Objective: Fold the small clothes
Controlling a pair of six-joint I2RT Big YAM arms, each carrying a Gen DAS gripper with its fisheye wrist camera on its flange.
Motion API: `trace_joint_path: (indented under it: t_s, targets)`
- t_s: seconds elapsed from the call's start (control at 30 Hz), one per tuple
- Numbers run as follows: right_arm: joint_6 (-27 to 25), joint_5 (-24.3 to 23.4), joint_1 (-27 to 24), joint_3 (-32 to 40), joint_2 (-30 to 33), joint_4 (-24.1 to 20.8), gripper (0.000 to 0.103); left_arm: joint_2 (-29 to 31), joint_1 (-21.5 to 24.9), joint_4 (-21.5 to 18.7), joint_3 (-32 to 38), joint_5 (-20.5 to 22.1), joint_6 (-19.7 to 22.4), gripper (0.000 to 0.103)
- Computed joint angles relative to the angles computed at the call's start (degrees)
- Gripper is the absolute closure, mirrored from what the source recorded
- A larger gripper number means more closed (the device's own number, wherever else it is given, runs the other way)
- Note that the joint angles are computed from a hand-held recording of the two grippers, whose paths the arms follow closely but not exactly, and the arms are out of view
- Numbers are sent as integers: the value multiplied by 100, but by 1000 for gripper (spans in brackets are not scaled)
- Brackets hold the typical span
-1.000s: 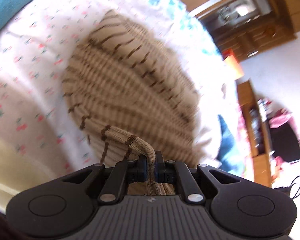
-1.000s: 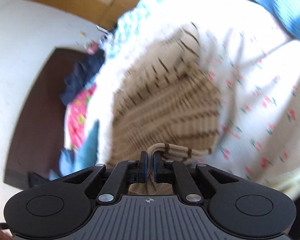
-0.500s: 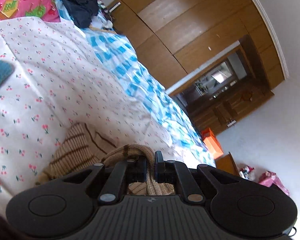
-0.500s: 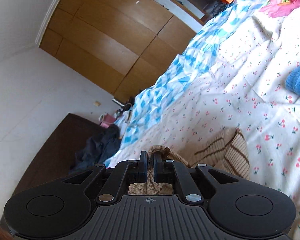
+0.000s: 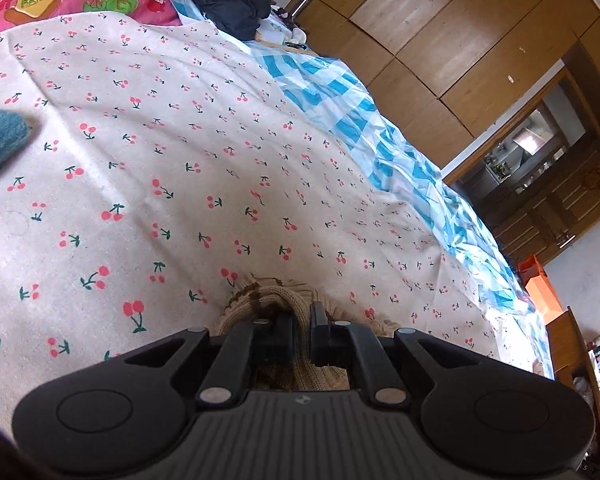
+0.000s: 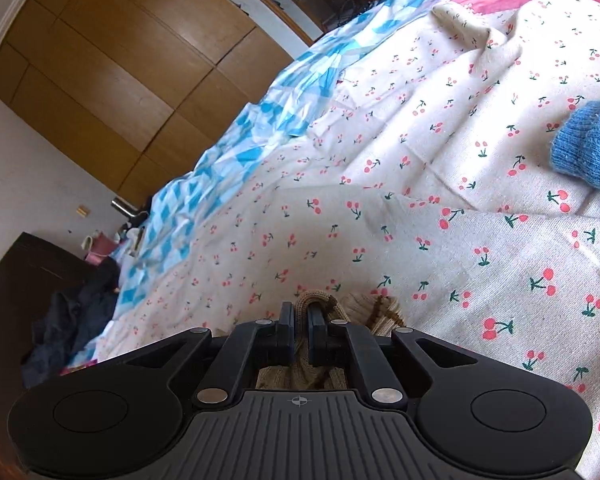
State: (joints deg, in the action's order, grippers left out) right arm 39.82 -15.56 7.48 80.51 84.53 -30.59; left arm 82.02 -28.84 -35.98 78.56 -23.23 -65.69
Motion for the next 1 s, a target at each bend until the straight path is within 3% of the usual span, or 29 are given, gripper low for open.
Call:
trace_joint_path:
  t_s: [0.17, 0.27, 0.37, 0.4, 0.43, 0.6, 0.8, 0.93, 1.0]
  targets:
    - [-65, -104, 45, 251, 263, -323, 92, -39, 82, -14, -90, 203, -246, 89]
    - [-67, -235, 49, 264, 290, -381, 88, -113, 86, -40, -125, 272, -443, 79]
    - [-206, -314, 57, 116, 80, -85, 75, -245, 62, 158, -210, 149, -542, 55]
    - [-281, -290, 66, 86, 25, -27, 72, -292, 57, 264, -249, 123, -591, 43]
    - [-389, -248, 75, 77, -22, 3, 72, -319, 46, 300, -256, 77, -621, 39]
    - [-838, -135, 36, 56, -249, -204, 71, -499, -145, -28, -237, -261, -401, 38]
    - [-1933, -40, 13, -481, -859, -647, 71, -881, -644, -743, -523, -426, -152, 37]
    - [-2497, -19, 44, -806, -1155, -1100, 72, -1001, -930, -1137, -745, -524, -198, 37]
    - [-2769, 254, 115, -845, -1154, -1293, 87, -941, -927, -1355, -767, -386, -290, 37]
